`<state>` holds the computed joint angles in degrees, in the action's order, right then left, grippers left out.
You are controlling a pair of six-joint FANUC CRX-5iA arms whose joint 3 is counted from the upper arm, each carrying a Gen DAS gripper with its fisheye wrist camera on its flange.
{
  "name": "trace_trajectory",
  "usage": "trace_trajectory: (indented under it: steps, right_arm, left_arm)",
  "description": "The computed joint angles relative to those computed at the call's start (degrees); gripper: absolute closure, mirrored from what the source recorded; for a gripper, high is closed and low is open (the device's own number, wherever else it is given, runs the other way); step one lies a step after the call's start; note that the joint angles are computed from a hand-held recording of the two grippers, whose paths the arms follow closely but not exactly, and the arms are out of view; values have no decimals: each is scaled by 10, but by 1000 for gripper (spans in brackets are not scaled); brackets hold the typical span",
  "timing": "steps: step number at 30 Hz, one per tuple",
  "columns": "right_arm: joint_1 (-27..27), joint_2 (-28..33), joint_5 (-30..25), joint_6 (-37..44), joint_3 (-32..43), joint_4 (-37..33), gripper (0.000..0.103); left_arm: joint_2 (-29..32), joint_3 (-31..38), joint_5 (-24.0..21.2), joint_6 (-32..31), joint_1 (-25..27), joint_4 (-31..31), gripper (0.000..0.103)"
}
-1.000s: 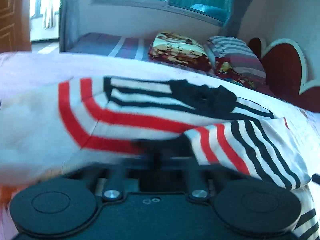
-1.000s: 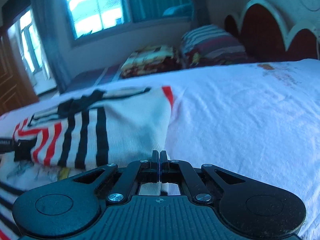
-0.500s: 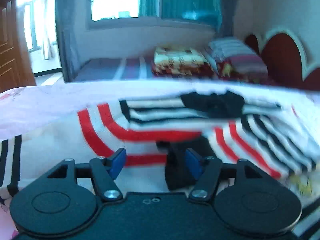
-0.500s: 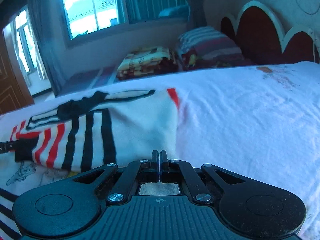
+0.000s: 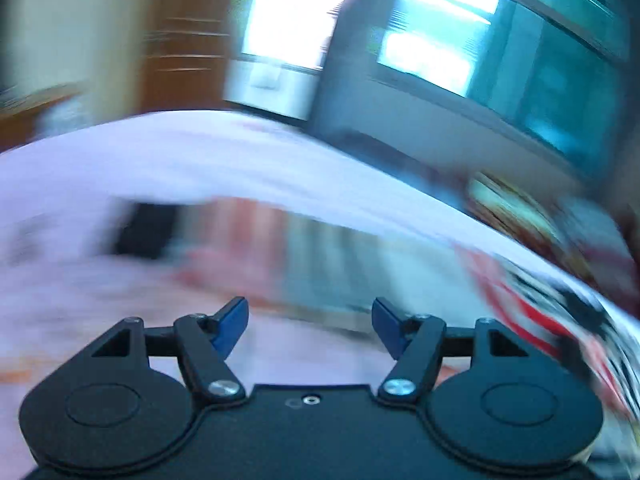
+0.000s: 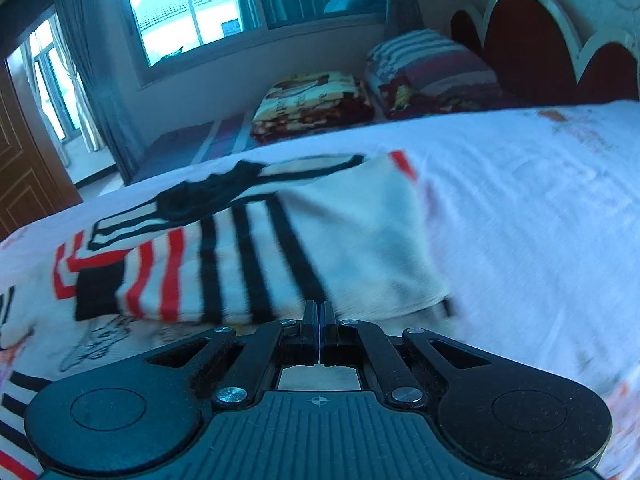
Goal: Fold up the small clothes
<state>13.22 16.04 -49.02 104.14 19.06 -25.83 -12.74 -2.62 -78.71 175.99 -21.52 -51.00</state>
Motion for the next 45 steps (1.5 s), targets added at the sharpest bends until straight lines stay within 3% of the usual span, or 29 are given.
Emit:
trace_trajectory:
  steps: [2,3,6,8,11,14,16,17,18,20,22,25,29,34,36,40,45]
  right_arm:
    - [9,-1,-7,-14,-2,0,103]
    - [16,-2,-7,-21,-5,3,103]
    - [32,-7,-10,-48,-7,3,103]
    - [42,-13,-11,-60,-8,6,103]
    - [53,-19,-6,-70,-6,11,103]
    - [61,-17,-6,-78,2,24,103]
    - [65,-17,-4,-82,4,32,103]
    - [65,-16,-4,-83,7,31,103]
    - [64,-16,-3,-84,8,31,103]
    - [62,-15,-2,-81,10,29,103]
    - [59,-14,1,-77,10,25,103]
    - [51,-10,-1,-81,14,17,103]
    - [37,-10,-5,-74,16,-1,103]
    - [7,-9,-13,-47,22,-27,103]
    - [-11,-4,-24,-36,32,-44,103]
    - [-45,13,-40,-25,53,-71,103]
    - [-80,41,-59,-27,87,-92,103]
  left_arm:
    - [-61,-52,20,43,49,35,42]
    - [-88,-77,47,53,78,57,51]
    - [-152,-146,154,57,174,124,59]
    - [-174,-176,209,72,210,140,60]
    - [-176,-187,241,101,233,145,65]
    - [-140,-158,236,80,239,143,65]
    - [-134,-155,241,58,241,143,77]
    - [-132,-158,262,29,258,163,98]
    - [-134,-161,267,17,261,166,98]
    - [-114,-125,237,16,206,105,99]
    - [-85,-77,210,-30,131,46,99]
    - [-20,-12,218,-114,69,27,99]
    - [75,72,270,-194,28,56,99]
    - [186,170,307,-261,16,126,99]
    - [221,197,322,-315,27,171,99]
    - [299,272,313,-411,24,225,99]
    - [391,370,255,-494,3,268,96]
